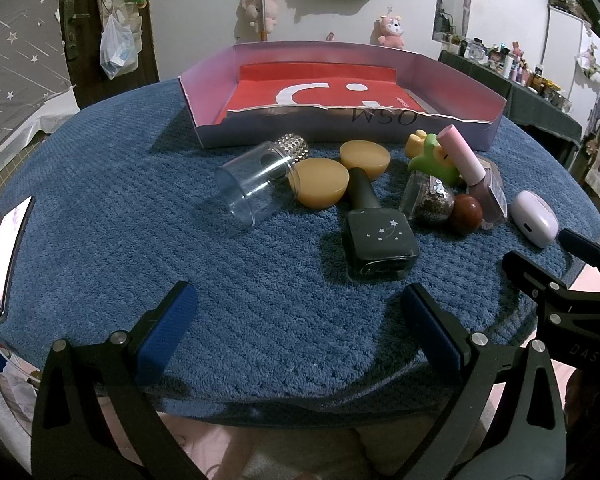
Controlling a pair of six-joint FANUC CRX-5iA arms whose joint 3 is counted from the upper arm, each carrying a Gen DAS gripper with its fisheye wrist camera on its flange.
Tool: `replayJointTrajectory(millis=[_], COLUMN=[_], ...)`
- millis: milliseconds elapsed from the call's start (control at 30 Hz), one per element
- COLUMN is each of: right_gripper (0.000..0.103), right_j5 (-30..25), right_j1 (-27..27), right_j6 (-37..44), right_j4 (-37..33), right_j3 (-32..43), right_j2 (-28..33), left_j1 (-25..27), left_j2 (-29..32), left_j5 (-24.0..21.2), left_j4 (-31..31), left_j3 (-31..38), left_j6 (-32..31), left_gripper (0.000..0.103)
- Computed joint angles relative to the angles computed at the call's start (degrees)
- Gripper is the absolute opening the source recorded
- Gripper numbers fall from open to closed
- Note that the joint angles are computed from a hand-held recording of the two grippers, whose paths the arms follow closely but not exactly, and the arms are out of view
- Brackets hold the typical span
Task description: Organize rigid objects
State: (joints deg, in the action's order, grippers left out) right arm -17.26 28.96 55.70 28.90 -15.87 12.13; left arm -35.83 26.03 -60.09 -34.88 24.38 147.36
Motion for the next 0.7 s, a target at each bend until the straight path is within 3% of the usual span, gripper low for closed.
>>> replayJointTrajectory(millis=[400,700], right_gripper=[0.103,0.103], right_j5=[0.6,-0.7], right_j1=[0.0,0.0], right_j6=[0.1,6.4], right_j4=[0.1,-5.5], right_j3=[-0.3,1.6], right_j2=[-0.1,0.0], left_j1=[0.0,0.1], left_j2=[0.1,0.6], left_j5=[-0.1,-0.8], left_j4=[0.0,0.5], left_j3=[0.1,1.1], left_j6=[0.1,-0.3], left_gripper=[0.103,0.103])
